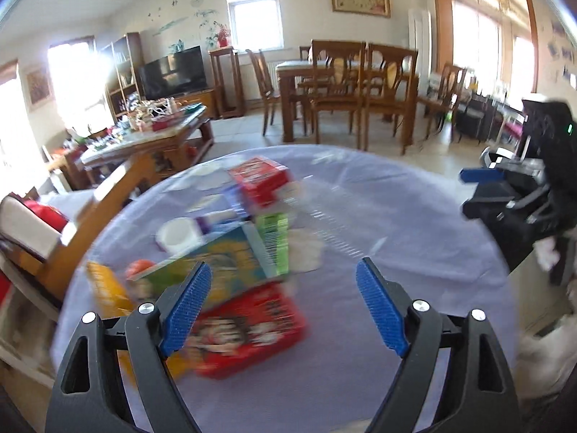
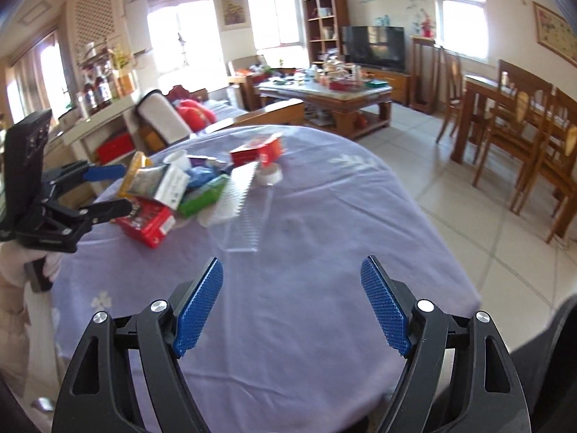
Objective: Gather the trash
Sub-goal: 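Grasp the blue-green milk carton with the left tool while the right tool grasps the clear plastic tray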
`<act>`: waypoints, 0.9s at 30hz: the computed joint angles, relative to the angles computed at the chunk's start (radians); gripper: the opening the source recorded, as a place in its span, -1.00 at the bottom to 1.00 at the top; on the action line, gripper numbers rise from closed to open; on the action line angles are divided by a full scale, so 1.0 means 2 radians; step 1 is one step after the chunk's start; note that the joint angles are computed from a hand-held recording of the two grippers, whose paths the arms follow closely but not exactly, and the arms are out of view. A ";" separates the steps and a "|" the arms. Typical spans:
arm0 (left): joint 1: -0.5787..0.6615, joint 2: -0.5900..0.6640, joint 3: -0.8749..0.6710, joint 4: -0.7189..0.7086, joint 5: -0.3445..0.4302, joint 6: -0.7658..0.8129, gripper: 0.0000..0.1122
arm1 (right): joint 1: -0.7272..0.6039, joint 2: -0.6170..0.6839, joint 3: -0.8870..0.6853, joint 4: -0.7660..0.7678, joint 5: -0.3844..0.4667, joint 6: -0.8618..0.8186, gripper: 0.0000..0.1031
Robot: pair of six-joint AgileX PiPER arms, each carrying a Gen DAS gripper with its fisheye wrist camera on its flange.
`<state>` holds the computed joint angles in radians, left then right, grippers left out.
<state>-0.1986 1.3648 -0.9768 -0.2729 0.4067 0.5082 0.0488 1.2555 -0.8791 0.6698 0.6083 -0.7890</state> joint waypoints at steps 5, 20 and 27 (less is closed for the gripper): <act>0.067 0.058 -0.060 -0.047 0.049 0.169 0.46 | 0.067 0.055 -0.030 -0.007 -0.029 0.041 0.51; 0.088 0.124 -0.098 -0.103 0.114 0.339 0.45 | 0.118 0.192 -0.137 -0.046 -0.034 0.122 0.51; 0.098 0.139 -0.113 -0.145 0.138 0.355 0.31 | 0.124 0.220 -0.164 -0.076 -0.021 0.142 0.23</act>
